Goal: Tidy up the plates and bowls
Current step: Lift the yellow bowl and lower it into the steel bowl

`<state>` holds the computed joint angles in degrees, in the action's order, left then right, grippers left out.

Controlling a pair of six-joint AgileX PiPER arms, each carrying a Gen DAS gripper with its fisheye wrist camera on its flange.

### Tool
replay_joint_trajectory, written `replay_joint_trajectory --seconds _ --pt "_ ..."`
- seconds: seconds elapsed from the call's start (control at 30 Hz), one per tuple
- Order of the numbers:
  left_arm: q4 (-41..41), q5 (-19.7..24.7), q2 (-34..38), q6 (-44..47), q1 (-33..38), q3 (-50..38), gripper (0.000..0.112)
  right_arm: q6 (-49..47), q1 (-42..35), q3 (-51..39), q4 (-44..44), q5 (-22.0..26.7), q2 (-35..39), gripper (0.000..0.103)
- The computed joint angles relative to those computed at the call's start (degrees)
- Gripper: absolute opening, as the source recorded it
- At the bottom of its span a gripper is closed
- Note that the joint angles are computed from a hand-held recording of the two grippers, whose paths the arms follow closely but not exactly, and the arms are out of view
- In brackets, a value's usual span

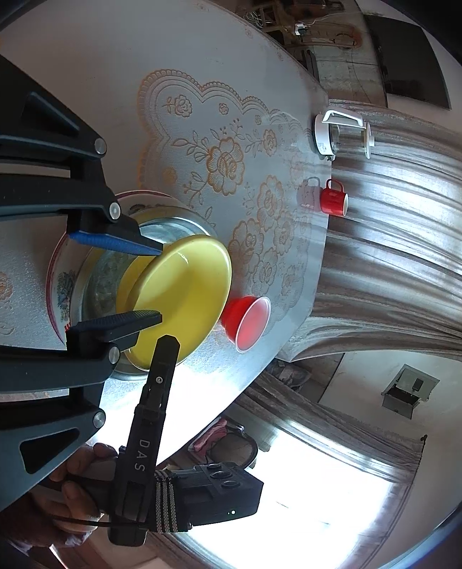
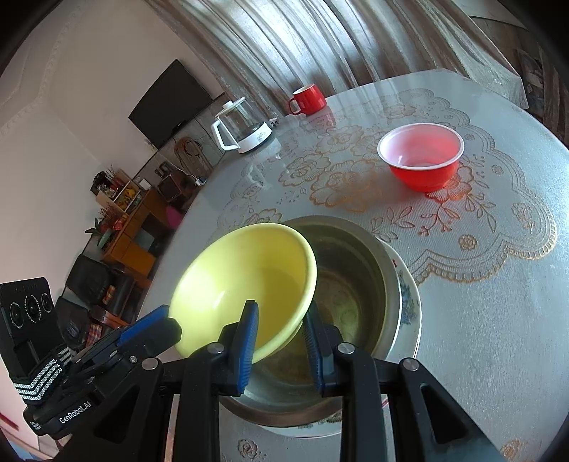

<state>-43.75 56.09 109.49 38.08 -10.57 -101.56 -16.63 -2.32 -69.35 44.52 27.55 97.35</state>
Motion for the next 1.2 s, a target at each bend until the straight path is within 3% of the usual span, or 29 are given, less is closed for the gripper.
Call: replay_joint_trajectory --seconds 0.5,0.9,1.2 --pt "0.0 -1.1 -2.2 1.6 -0.6 3.9 0.031 -0.6 1.8 5.0 -1.6 -4.5 -2.7 0.025" --pt "0.3 -0.3 -1.4 1.4 -1.0 4.3 0.031 7.8 4.3 7.5 -13.1 -8.3 -4.8 0.025" --pt "-0.2 0.6 -0.6 1.5 -0.7 4.3 0.031 8.8 4.6 8.4 -14.9 -9.2 -5.1 0.025"
